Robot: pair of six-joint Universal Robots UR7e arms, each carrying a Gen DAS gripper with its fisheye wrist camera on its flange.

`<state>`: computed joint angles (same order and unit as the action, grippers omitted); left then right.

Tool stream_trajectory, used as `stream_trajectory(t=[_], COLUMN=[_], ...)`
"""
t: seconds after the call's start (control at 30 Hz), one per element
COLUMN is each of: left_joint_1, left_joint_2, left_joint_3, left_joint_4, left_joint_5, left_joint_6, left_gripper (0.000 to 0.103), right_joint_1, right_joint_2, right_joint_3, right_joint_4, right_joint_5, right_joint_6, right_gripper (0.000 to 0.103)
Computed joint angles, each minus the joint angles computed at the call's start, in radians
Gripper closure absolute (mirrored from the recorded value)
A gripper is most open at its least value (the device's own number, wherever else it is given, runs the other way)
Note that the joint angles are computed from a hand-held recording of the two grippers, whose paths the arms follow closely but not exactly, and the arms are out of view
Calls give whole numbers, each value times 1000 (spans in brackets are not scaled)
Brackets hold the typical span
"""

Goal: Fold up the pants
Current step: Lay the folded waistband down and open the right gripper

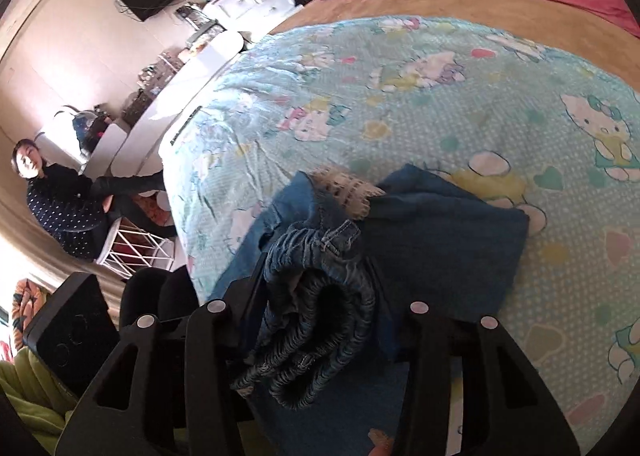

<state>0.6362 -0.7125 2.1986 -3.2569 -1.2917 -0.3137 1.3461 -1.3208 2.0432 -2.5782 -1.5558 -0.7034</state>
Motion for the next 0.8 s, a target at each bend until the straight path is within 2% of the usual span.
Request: stream_trajectory(t=[0.03, 0.07, 0.13, 0.23, 0.27, 0.37, 0.4, 0.43, 0.57, 0.63, 0.7, 0.8], left_joint_1=[3, 0, 0, -18, -26, -45, -38, -24, 13, 35, 65, 83], left_joint_2=[-1, -3, -19, -70, -89, -154, -176, -197, -243, -244, -237, -206], left_joint_3=[1, 3, 11, 42, 55, 75, 76, 78, 60, 41, 10, -34], left_joint_4=[3, 3, 2, -20, -35, -15, 4, 11, 94, 124, 153, 206], left_joint_5=[-7, -13, -19, 22, 46, 196, 246, 272, 353, 356, 343, 297], left_joint_6=[2, 2, 10, 11, 14, 7, -14, -32, -59, -66, -40, -15], left_gripper=[36, 36, 34, 29, 27, 27, 27, 27, 27, 27, 27, 30], right_joint_1=[-5, -15, -48, -66, -71, -87, -82, -82, -78, -73, -60, 2], right_joint_2=[6, 6, -20, -75, -95, -170, -188, -218, -299, -333, -355, -310], right_joint_3=[3, 4, 15, 55, 68, 125, 146, 180, 308, 378, 416, 450], right_joint_4=[-22, -32, -23, -76, -91, -136, -157, -187, -315, -360, -342, -366], right_joint_5=[-40, -44, 7, 41, 54, 91, 91, 95, 82, 85, 83, 11], right_joint_6=[18, 22, 25, 0, -15, -79, -94, -131, -308, -405, -470, -536], right_gripper=[51, 46, 44, 38, 38, 37, 28, 25, 24, 24, 24, 25])
